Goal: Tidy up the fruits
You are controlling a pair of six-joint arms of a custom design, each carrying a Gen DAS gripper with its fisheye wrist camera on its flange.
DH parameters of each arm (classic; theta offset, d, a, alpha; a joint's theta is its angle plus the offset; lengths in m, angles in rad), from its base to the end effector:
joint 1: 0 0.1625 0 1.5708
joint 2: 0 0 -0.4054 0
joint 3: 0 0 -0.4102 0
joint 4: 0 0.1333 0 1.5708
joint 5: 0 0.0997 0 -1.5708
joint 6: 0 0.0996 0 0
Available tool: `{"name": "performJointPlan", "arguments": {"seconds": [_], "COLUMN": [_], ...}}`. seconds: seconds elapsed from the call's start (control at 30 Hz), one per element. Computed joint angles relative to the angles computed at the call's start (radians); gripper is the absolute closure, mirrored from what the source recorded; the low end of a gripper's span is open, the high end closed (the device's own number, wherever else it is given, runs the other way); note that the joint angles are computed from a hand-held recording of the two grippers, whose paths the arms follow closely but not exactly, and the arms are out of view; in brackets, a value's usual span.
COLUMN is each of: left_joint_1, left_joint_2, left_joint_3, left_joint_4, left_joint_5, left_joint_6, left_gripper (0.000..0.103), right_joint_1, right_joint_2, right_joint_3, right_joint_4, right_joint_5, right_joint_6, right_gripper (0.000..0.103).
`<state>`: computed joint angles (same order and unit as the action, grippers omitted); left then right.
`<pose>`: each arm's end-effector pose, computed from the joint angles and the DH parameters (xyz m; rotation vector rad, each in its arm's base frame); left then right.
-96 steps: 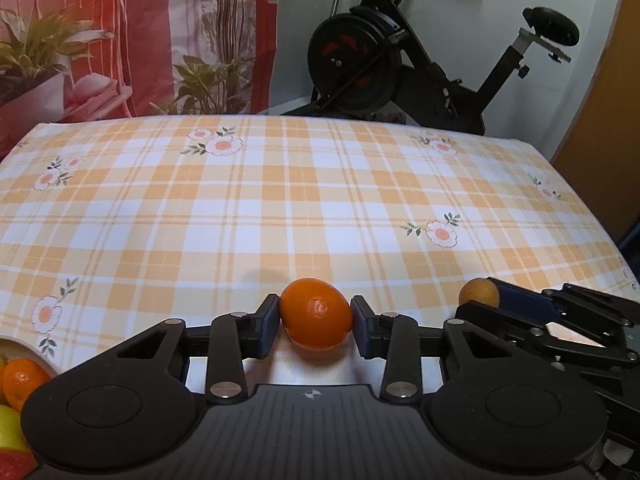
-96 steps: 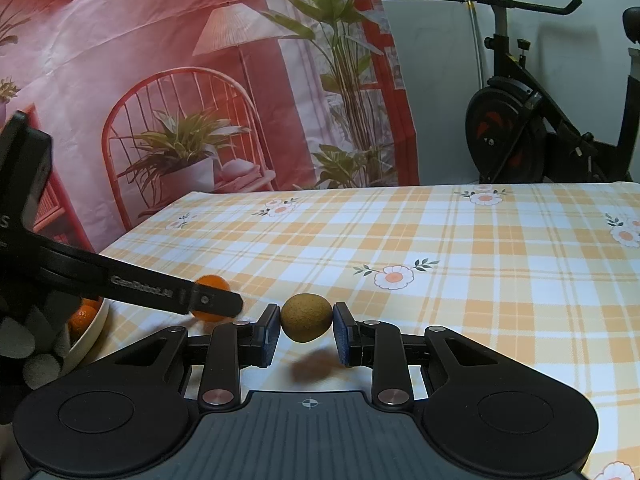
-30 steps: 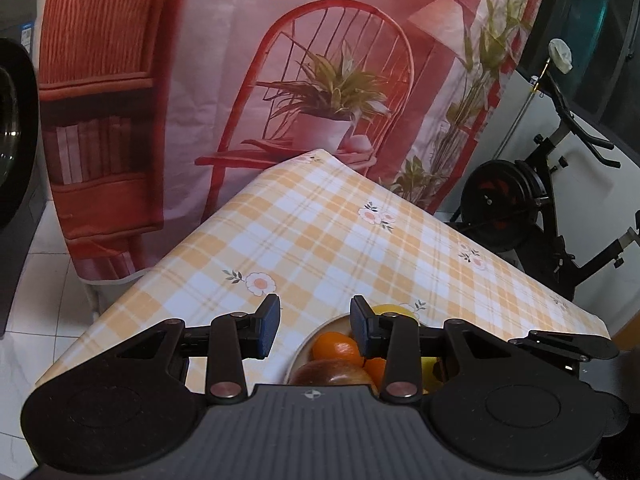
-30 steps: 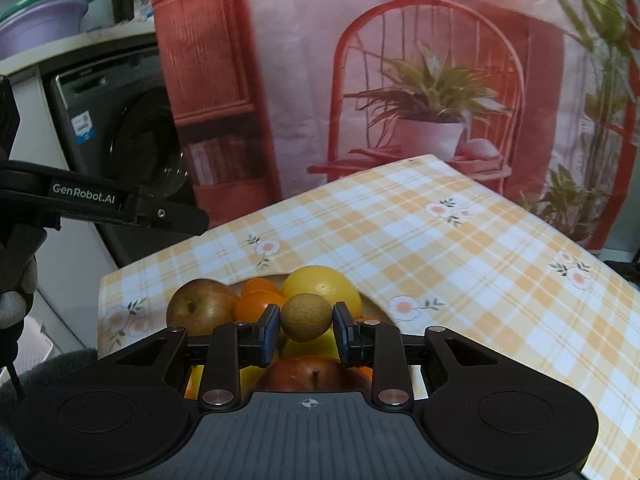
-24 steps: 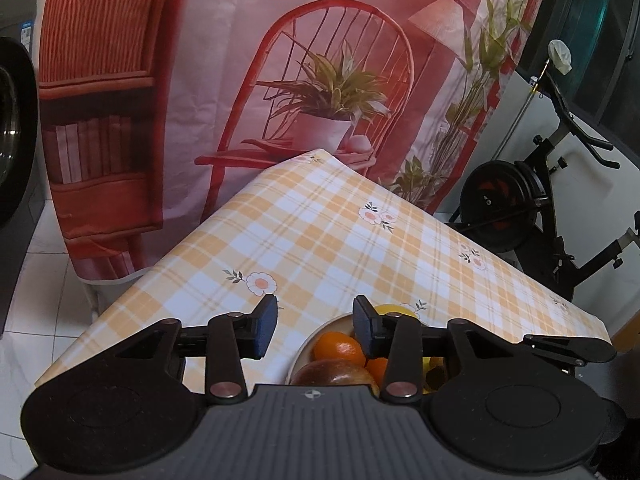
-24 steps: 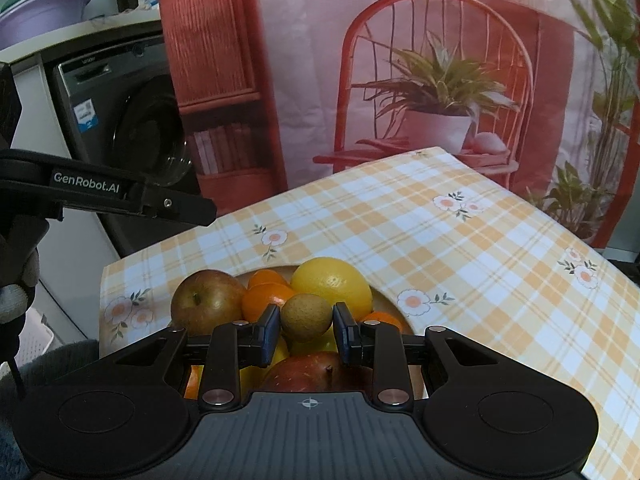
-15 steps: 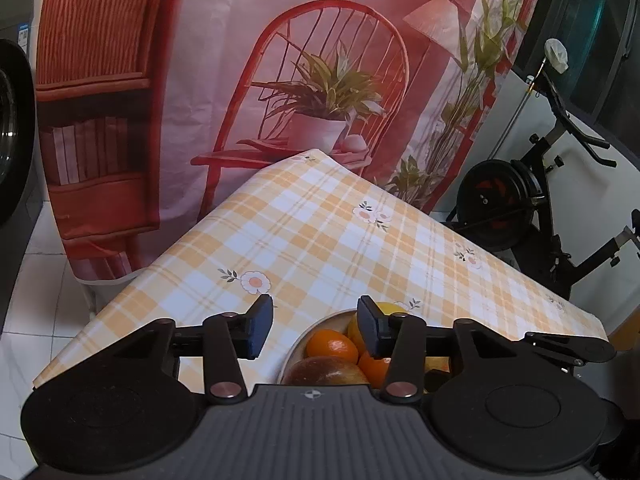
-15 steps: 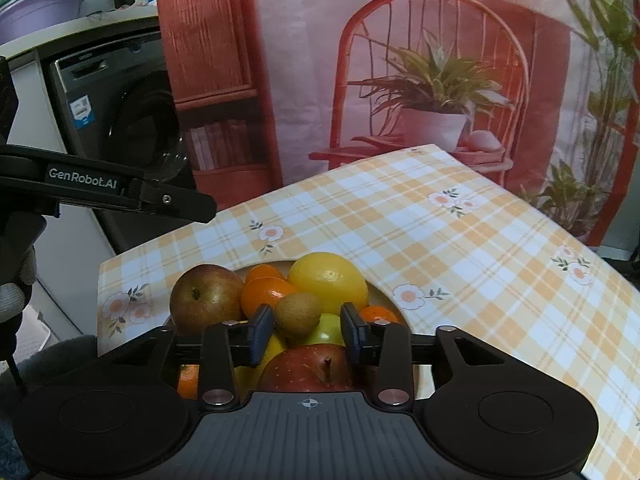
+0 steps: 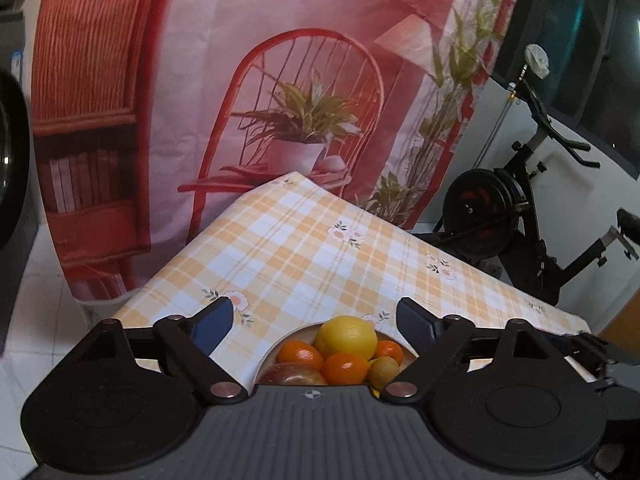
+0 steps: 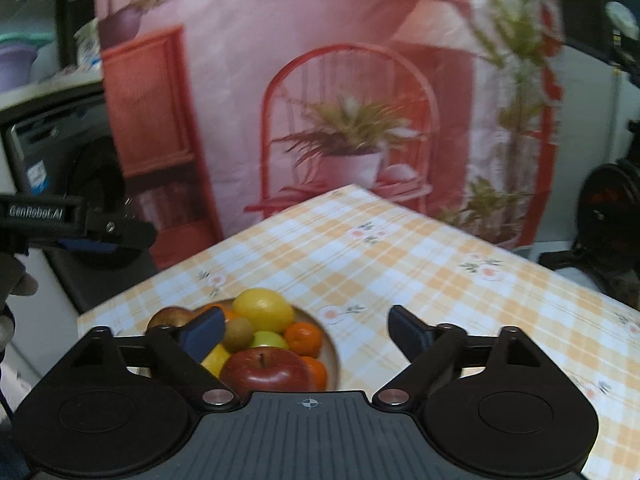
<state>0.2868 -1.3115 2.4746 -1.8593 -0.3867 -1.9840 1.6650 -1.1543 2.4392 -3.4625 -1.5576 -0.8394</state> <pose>-0.2256 -0.3017 0.0772 -0.0940 2.0702 -1.3853 0.1734 -0.4039 0.1147 1.2726 -2.5123 0.8279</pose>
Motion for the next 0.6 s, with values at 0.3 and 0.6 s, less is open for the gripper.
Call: {"name": "performJointPlan", "arguments": {"seconds": [0.3, 0.6], "left_joint_1": [-0.04, -0.133], "left_joint_2": [0.065, 0.119], "left_joint_3": [-0.085, -0.245], "left_joint_4": [0.09, 0.395], "left_joint_5": [0.006, 0.048], "left_joint_6": [0.04, -0.033], "left_gripper": [0.0, 0.0], "right_joint_1": [-0.064, -0.069], "right_joint_2": [-0.171, -0.391], "right_joint_3": [0.105, 0.19], "right_joint_4": [-0.076, -0.141], "right_joint_5": [0.047, 0.055], "right_joint_6": [0.088, 0.208], "right_gripper": [0.0, 0.0]}}
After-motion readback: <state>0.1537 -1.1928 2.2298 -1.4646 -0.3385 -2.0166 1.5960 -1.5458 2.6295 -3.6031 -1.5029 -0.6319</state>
